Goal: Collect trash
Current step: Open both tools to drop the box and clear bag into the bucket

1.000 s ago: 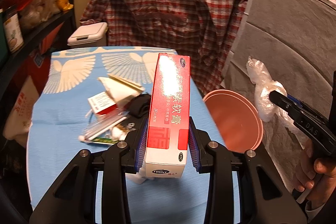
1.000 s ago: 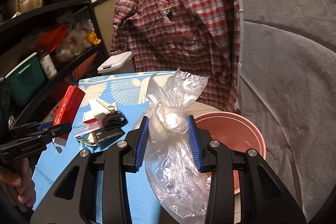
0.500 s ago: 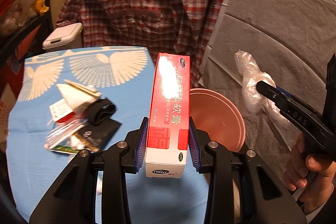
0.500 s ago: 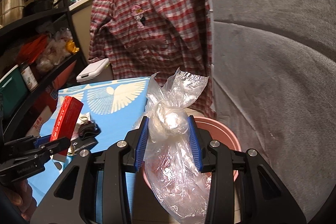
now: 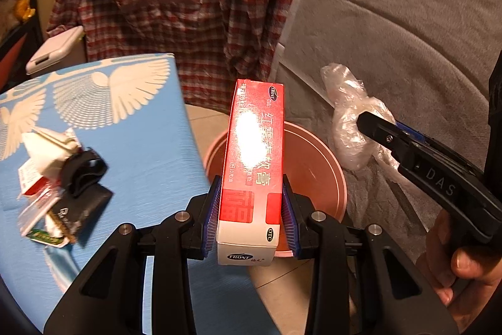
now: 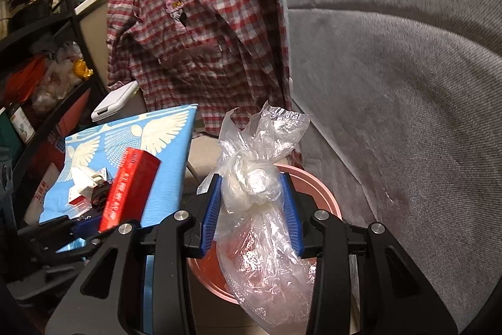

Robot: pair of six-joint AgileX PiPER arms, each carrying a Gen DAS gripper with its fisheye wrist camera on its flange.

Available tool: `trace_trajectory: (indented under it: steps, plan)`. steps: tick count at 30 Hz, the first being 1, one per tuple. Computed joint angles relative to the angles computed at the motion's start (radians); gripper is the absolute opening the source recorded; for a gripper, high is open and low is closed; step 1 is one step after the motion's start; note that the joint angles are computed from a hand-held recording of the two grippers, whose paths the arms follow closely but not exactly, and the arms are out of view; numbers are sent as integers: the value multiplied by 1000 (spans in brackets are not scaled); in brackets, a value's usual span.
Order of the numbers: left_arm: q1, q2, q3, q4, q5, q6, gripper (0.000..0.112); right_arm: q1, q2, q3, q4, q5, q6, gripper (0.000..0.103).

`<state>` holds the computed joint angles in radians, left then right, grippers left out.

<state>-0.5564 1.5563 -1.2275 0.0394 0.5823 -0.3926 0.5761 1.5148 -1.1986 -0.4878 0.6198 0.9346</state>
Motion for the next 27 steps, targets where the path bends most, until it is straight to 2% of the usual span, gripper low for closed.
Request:
trace_trajectory:
  steps: [7, 10, 14, 22, 27]
  plan:
    - [-14, 86, -67, -22, 8, 3, 35, -31, 14, -4, 36, -12, -20, 38]
    - [-14, 125, -95, -63, 8, 34, 36, -50, 20, -6, 68, -18, -49, 42]
    - [-15, 150, -119, -66, 7, 23, 45, -72, 19, -2, 109, -33, -72, 49]
    - [25, 70, -64, -90, 8, 71, 45, -66, 3, 9, 97, -46, -52, 51]
    - [68, -37, 2, -83, 26, 113, 45, -32, -8, 11, 63, -48, -25, 51]
